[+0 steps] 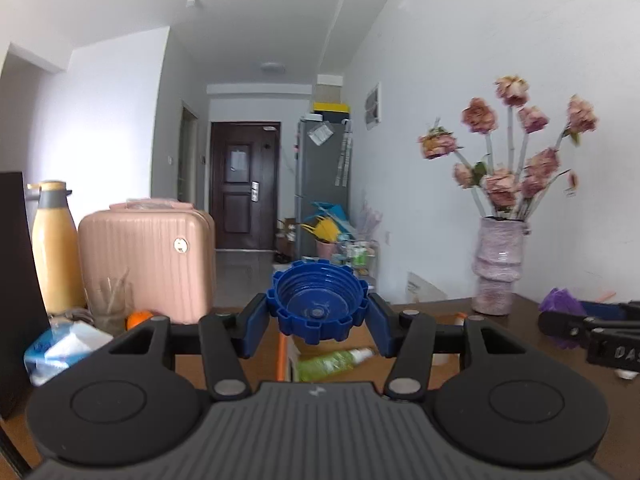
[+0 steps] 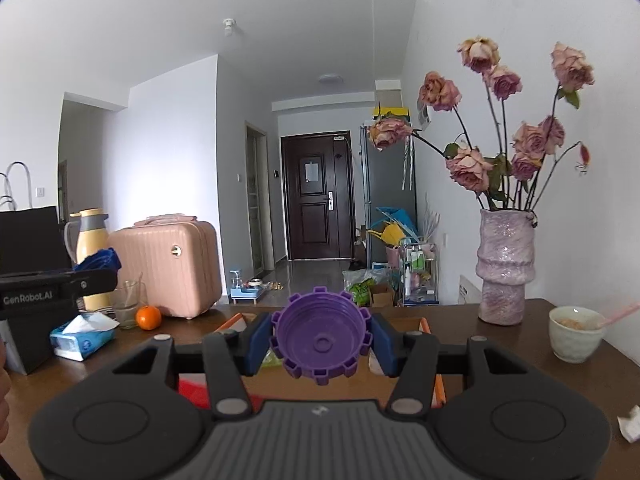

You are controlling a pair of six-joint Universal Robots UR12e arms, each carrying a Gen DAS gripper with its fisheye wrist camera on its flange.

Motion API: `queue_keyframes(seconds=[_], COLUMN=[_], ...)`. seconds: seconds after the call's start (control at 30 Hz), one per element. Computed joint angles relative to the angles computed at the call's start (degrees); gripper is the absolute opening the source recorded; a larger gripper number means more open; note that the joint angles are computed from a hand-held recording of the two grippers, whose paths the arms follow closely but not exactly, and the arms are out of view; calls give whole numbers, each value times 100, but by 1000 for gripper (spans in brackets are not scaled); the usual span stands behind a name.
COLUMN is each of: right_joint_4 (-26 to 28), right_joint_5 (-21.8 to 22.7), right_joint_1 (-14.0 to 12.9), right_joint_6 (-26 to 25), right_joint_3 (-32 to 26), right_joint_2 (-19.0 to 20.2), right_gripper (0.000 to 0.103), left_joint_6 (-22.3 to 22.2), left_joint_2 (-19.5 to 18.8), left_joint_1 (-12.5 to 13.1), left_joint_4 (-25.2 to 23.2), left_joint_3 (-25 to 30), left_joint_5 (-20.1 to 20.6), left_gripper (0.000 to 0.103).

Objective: Organize rigid objects
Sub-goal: 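Lift both caps over the box wall and release them inside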

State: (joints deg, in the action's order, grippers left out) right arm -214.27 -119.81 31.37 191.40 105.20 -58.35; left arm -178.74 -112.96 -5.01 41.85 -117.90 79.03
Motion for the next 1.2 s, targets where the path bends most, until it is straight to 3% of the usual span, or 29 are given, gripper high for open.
queue_keyframes(seconds=[0.23, 0.37, 0.5, 0.6, 0.8, 0.9, 0.93, 1.0, 1.2], right_joint_4=[367, 868, 1765, 2665, 4437, 5029, 4987, 5229, 5062], right_joint_5=[334, 661, 1122, 1424, 2538, 2688, 2517, 2415, 2408], right_joint_1=[-370, -605, -898, -1066, -1390, -1409, -1363, -1317, -1304], right_joint_6=[-282, -339, 44, 169, 1085, 1017, 894, 816, 865], right_joint_3=[-531, -900, -1319, -1690, -2378, -2647, -2680, -2776, -2624], right_joint_2=[291, 443, 563, 663, 967, 1116, 1152, 1171, 984], right_gripper=[52, 52, 52, 52, 52, 57, 63, 64, 67], left_joint_6=[-59, -24, 174, 780, 1212, 1351, 1405, 1490, 1161], left_joint_2=[-499, -772, -1016, -1162, -1336, -1367, -1362, -1340, -1232], left_joint_1=[-108, -142, -176, -245, -242, -208, -198, -178, -193], left_joint_4=[-637, -1477, -2519, -3247, -4839, -5122, -5179, -5332, -5293], left_joint_3=[867, 1435, 1983, 2271, 2734, 2812, 2821, 2843, 2823], left_joint_5=[75, -22, -106, 31, -90, -161, -196, -288, -169], left_gripper=[53, 54, 54, 54, 54, 55, 58, 63, 74])
